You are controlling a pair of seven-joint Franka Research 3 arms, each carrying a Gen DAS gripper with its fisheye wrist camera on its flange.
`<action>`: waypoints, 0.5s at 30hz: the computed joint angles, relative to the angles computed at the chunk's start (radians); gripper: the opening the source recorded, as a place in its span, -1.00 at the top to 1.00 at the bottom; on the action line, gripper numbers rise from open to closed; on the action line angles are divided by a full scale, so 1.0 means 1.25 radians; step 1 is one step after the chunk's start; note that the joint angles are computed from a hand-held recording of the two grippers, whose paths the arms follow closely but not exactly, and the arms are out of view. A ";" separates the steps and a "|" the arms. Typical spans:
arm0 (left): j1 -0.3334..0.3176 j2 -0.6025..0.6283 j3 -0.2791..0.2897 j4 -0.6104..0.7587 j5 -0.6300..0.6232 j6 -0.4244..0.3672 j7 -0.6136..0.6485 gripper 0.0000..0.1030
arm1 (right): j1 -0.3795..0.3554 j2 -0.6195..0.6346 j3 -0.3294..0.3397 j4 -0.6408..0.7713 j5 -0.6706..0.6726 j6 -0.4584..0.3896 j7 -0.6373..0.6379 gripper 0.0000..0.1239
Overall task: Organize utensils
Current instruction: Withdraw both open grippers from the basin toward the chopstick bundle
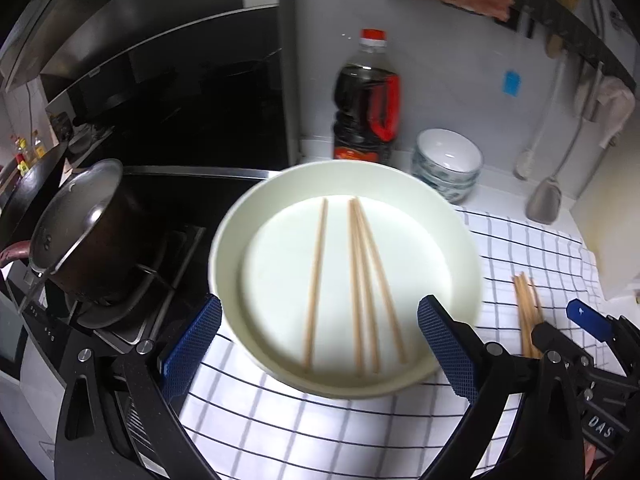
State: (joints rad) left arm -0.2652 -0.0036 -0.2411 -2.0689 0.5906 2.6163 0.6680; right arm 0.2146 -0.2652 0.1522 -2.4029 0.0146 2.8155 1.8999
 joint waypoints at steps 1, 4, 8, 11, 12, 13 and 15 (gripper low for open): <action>-0.005 0.001 -0.005 0.000 -0.006 0.000 0.002 -0.88 | -0.004 -0.010 -0.001 -0.009 -0.002 -0.001 0.004 -0.07; -0.021 0.010 -0.016 0.003 -0.029 0.000 0.018 -0.88 | -0.019 -0.044 -0.008 -0.042 -0.003 -0.005 0.009 -0.07; -0.045 0.033 -0.028 0.016 -0.057 -0.004 0.042 -0.88 | -0.043 -0.092 -0.010 -0.089 -0.004 -0.018 0.008 -0.07; -0.065 0.052 -0.035 0.030 -0.071 -0.009 0.063 -0.88 | -0.066 -0.126 -0.011 -0.125 -0.006 -0.026 0.007 -0.08; -0.073 0.061 -0.038 0.039 -0.071 -0.016 0.068 -0.88 | -0.073 -0.135 -0.011 -0.135 -0.005 -0.029 0.009 -0.08; -0.079 0.066 -0.038 0.043 -0.072 -0.019 0.072 -0.88 | -0.081 -0.145 -0.014 -0.147 -0.003 -0.034 0.010 -0.10; -0.091 0.078 -0.040 0.051 -0.079 -0.020 0.079 -0.88 | -0.089 -0.161 -0.020 -0.168 0.004 -0.041 0.007 -0.10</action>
State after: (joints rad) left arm -0.3784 0.0941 -0.2915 -2.0047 0.4918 2.5912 0.7664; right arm 0.1028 -0.4667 0.1270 -2.6124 0.0198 2.7649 1.9080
